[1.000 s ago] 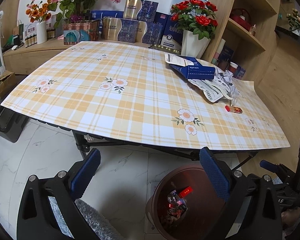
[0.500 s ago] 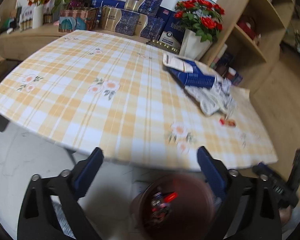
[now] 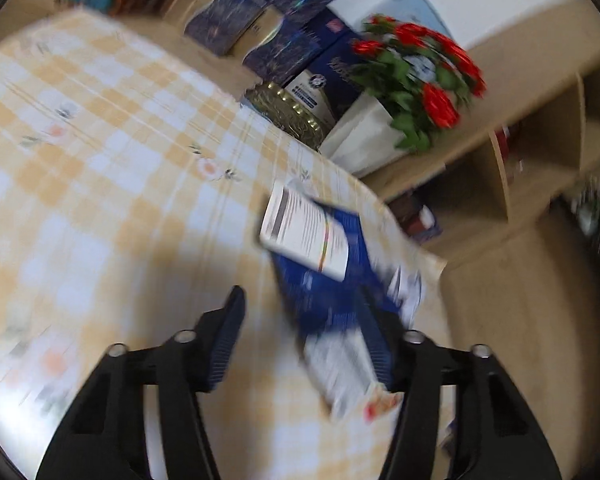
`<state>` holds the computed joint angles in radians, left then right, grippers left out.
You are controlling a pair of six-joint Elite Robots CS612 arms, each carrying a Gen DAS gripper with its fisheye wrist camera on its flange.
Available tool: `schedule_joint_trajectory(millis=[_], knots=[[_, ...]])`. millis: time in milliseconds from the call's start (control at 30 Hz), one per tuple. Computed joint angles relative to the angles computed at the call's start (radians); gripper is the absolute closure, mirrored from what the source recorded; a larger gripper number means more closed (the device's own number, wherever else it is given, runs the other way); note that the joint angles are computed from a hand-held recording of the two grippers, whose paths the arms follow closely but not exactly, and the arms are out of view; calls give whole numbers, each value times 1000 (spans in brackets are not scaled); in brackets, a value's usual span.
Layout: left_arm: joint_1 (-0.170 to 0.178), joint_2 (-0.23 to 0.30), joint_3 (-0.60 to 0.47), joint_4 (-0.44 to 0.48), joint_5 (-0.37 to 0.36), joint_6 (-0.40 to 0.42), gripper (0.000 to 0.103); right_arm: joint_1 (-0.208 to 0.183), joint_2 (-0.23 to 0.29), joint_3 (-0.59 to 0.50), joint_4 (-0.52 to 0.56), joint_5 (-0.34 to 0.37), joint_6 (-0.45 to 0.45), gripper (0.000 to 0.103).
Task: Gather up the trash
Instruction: 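Grasp the blue box with the left gripper while the right gripper grasps crumpled white paper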
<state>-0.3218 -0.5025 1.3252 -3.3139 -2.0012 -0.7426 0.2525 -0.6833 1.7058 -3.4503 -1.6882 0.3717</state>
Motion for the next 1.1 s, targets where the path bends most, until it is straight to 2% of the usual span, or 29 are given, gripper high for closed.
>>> schedule_joint_trajectory(millis=[200,267,400,567,600,633,667,700,833,1000,1100], knots=[[14,133,-248,125,-61,-62,59,-23,15,-37,25,0,8,6],[14,150,-279,154,-52,-64,59,-26,18,-42,35,-2,5,6],[19,191,-340,179,-81,-87,59,-30,24,-49,54,-5,1,6],[17,202,-348,184,-91,-84,59,-33,35,-60,70,-2,19,6],[14,195,-337,194,-81,-69,67,-33,36,-61,68,1,22,6],[12,188,-325,188,-74,-56,72,-32,38,-64,66,3,24,6],[11,182,-313,176,-66,-52,82,-31,40,-66,67,4,22,6],[8,167,-291,170,-43,-41,87,-29,41,-69,68,5,19,6],[2,107,-216,157,-9,17,94,-25,42,-78,70,10,3,6],[-3,16,-105,75,-5,127,102,-29,41,-104,96,23,-26,6],[-5,-34,-42,39,7,185,102,-38,44,-130,97,45,-42,6]])
